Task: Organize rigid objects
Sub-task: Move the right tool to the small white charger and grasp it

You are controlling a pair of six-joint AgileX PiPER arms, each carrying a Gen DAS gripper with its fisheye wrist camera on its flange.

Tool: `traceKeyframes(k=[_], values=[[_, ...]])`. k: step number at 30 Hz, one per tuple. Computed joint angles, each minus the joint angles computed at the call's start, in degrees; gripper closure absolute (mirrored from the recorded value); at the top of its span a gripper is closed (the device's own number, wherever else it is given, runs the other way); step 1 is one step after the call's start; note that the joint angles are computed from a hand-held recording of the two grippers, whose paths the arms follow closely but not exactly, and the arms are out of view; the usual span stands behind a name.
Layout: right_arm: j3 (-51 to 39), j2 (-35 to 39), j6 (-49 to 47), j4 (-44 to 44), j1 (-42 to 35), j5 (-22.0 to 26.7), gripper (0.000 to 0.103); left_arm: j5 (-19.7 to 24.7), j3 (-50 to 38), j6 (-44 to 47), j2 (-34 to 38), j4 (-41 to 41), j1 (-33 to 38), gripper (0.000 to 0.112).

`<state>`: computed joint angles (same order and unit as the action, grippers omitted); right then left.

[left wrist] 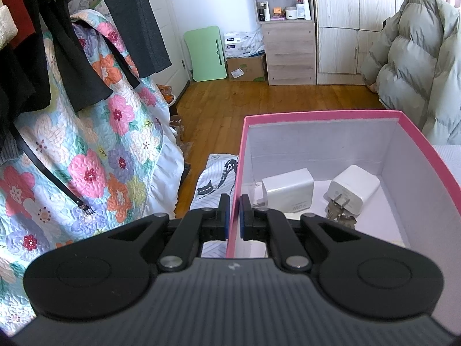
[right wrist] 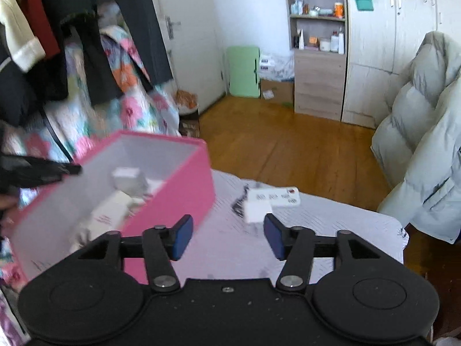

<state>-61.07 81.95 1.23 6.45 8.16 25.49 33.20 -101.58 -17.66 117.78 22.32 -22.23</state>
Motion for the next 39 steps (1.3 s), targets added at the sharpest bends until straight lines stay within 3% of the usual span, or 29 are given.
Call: traceKeyframes(k=[5,7,11,13,17,18,20,22,24,26,28,33,39], values=[[-3.6,9.01,-16.65,12.2,-3.31,-2.2,0.034,0.22,-0.35,0.07,0.2,-0.07,-0.07,0.107],[-4.8,12.67,-18.75,12.93,-3.44,-4.23,0.034,0.32,-0.44,0.07,0.24,-0.06,-0.08,0.107],[-7.14,18.93,-13.46,6.55,-2.92,-8.45,0.034,0.6,-0.54,-0.45,0.26,0.78,-0.32,0.106],[-7.68,21.51,-6.31,-0.98,-2.2,-11.44,0.034,0.58,-0.09,-1.02,0.04,1.95,-0.66,0.106],[-9.76,25.11,-0.08,-7.45,-1.58,-12.14,0.035,0.36,0.09,-0.93,-0.04,1.53,-0.62,0.106],[-9.98,25.5,-1.76,-5.87,-1.66,-12.04,0.04,0.41,0.05,-0.92,-0.03,1.43,-0.59,0.106],[-9.88,25.36,-4.6,-2.91,-1.64,-11.17,0.052,0.6,-0.04,-1.35,0.04,1.91,-0.86,0.106],[-8.93,24.04,-3.93,-1.59,-1.63,-10.62,0.055,0.88,-0.29,-1.54,0.21,2.68,-1.02,0.106],[-6.9,22.22,-6.79,1.62,-1.66,-11.15,0.055,0.93,-0.38,-1.59,0.3,2.82,-1.05,0.106],[-5.33,20.31,-2.55,-2.43,-0.96,-10.18,0.055,0.95,-0.39,-1.67,0.33,2.97,-1.1,0.106],[-4.82,18.64,3.8,-7.53,0.06,-6.21,0.055,0.94,-0.41,-1.63,0.34,2.91,-1.1,0.106],[-3.77,14.74,10.26,-9.06,1.69,1.71,0.055,0.86,-0.42,-1.79,0.45,3.15,-1.18,0.106],[-3.47,13.62,17.37,-12.51,4.08,4.17,0.05,0.87,-0.4,-2.01,0.47,3.5,-1.43,0.107]])
